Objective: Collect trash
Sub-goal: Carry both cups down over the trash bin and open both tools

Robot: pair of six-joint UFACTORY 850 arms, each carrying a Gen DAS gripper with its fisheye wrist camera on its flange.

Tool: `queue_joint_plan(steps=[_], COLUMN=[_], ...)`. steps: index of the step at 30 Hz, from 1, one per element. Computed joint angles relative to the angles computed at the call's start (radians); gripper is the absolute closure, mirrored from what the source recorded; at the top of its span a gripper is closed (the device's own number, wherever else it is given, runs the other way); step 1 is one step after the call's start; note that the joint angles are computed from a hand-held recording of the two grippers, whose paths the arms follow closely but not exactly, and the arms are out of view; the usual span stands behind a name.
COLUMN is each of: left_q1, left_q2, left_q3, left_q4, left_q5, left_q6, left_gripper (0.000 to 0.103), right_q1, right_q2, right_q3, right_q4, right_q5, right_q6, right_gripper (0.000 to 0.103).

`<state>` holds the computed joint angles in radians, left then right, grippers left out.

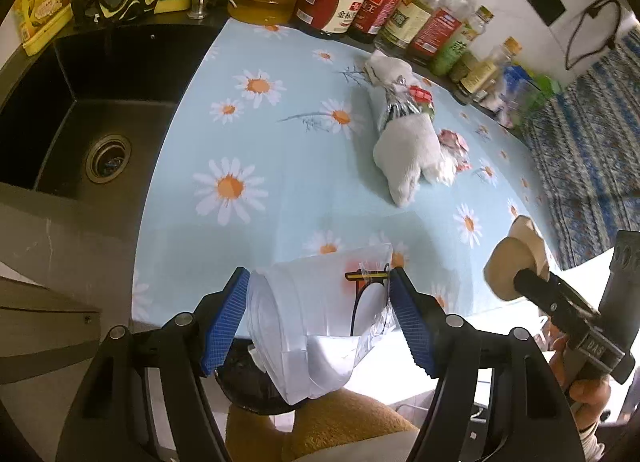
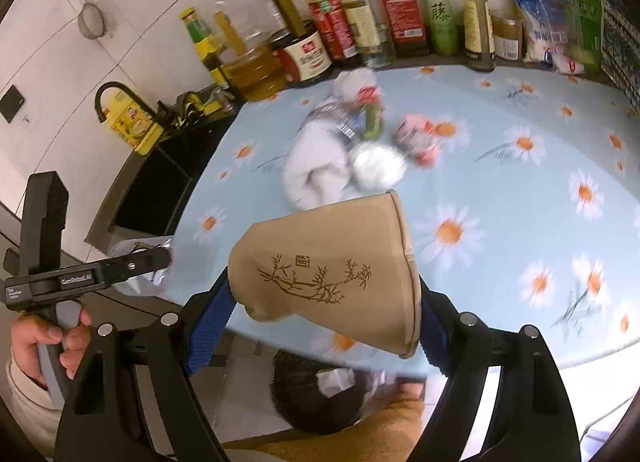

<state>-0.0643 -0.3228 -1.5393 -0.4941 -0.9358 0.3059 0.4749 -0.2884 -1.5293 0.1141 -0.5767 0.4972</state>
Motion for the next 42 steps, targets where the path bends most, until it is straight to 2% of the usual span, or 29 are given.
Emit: queue_joint_plan(steps=[12, 20, 25, 33, 36, 42], left_q1=[0.09, 0.104, 0.098, 0.108, 0.107, 0.092], left_q2=[0.079, 0.089, 0.07, 0.0, -0.017, -0.053], left_q3=[0.163, 0.238, 0.277, 0.326, 0.345, 0.384], left_q4=[-0.096, -0.101, -0.084, -0.089, -0.074, -0.049], left_q5=[-0.047, -0.082, -0.09, -0.135, -0.128, -0.125], left_q6=[0.188, 0.23, 0.214, 0.168, 0.151, 0.117], left_gripper=[0.035, 0.035, 0.035, 0.034, 0.034, 0.034], right_q1=[0.164, 0.211, 0.215, 0.193, 0.19, 0.167], right_q2=[0.031, 0.024, 0.01, -0.034, -0.054, -0.089], right_q3=[0.067, 0.107, 0.145, 0.197, 0.194, 0.213], right_q4=[-0.158, -0.126, -0.041, 0.235, 0.239, 0.402], right_q5=[0.009, 0.024, 0.036, 0.043, 0.034, 0.058], right_q6=[0.325, 0.391, 0.367, 0.171, 0.164, 0.032], right_gripper=[0.022, 0.022, 0.022, 0.022, 0.022, 0.022])
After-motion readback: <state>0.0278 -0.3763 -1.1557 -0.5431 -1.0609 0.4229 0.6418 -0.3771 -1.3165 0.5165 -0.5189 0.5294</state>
